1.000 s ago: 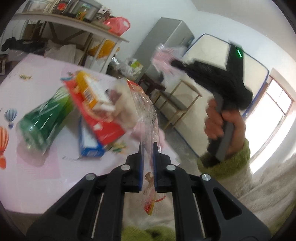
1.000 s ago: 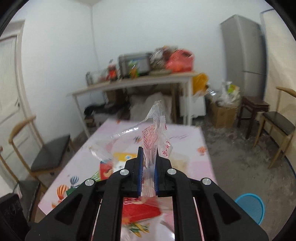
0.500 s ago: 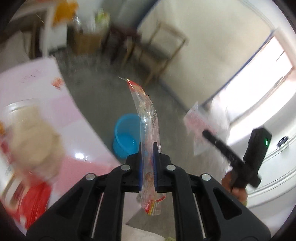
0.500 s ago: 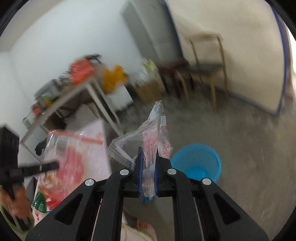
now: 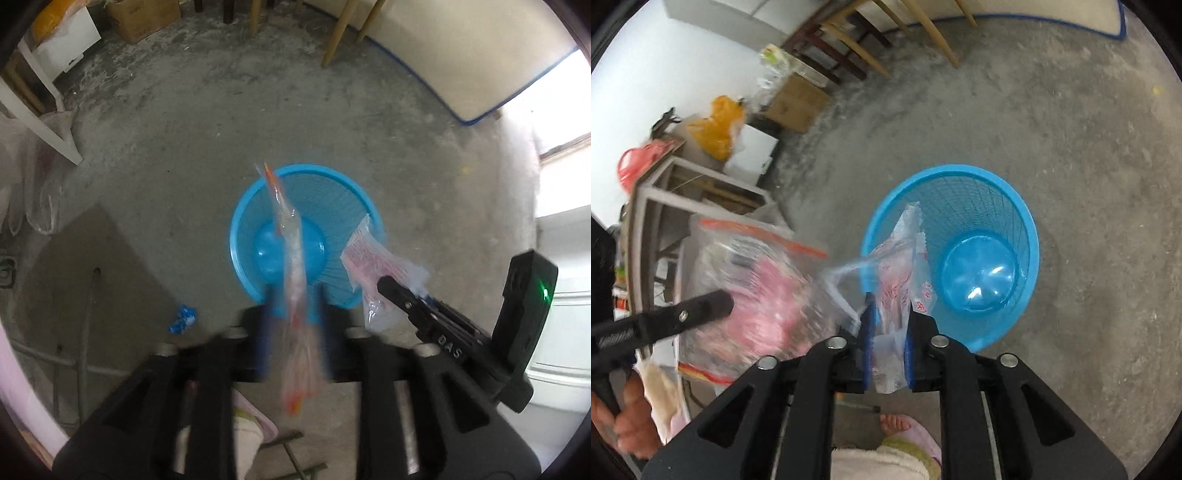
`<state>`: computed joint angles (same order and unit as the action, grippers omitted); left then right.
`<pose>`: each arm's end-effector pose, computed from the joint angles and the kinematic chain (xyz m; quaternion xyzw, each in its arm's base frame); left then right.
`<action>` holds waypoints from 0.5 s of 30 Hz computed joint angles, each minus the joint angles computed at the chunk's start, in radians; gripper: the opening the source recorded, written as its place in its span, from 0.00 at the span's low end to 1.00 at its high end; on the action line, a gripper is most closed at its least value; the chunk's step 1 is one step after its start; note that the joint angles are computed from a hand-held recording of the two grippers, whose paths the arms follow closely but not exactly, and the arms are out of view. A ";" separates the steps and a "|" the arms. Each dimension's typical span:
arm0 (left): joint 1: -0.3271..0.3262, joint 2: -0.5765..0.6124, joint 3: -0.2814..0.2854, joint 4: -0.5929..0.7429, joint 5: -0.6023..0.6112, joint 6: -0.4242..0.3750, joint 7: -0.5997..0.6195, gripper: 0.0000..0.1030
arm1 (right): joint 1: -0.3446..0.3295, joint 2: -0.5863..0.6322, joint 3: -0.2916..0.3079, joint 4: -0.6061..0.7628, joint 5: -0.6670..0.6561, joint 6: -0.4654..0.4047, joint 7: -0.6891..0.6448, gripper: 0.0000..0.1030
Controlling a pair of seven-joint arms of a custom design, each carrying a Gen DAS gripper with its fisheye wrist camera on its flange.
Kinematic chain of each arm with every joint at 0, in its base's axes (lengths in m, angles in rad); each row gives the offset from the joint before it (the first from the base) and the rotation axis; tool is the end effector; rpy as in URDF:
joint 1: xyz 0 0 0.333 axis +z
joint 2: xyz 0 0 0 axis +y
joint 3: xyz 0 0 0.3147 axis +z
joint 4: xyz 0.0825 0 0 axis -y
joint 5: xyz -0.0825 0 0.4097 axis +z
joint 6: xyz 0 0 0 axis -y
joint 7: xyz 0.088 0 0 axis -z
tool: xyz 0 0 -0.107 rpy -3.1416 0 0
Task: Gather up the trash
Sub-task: 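Open the right tool over the blue wastebasket to drop the bag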
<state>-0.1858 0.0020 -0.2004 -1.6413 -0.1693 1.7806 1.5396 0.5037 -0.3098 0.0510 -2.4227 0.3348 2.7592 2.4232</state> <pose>0.5500 -0.2392 0.6075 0.5775 -0.8092 0.1031 0.0331 0.4399 0.2577 0.4828 -0.4552 0.8271 0.0744 0.3212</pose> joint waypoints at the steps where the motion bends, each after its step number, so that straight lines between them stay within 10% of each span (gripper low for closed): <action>1: -0.003 0.016 -0.003 0.009 0.028 0.010 -0.020 0.49 | 0.012 0.014 -0.023 -0.009 0.032 0.014 -0.032 0.43; 15: 0.035 -0.245 0.047 -0.070 -0.063 0.081 0.197 0.52 | -0.080 -0.158 0.058 -0.093 -0.175 -0.043 0.119 0.53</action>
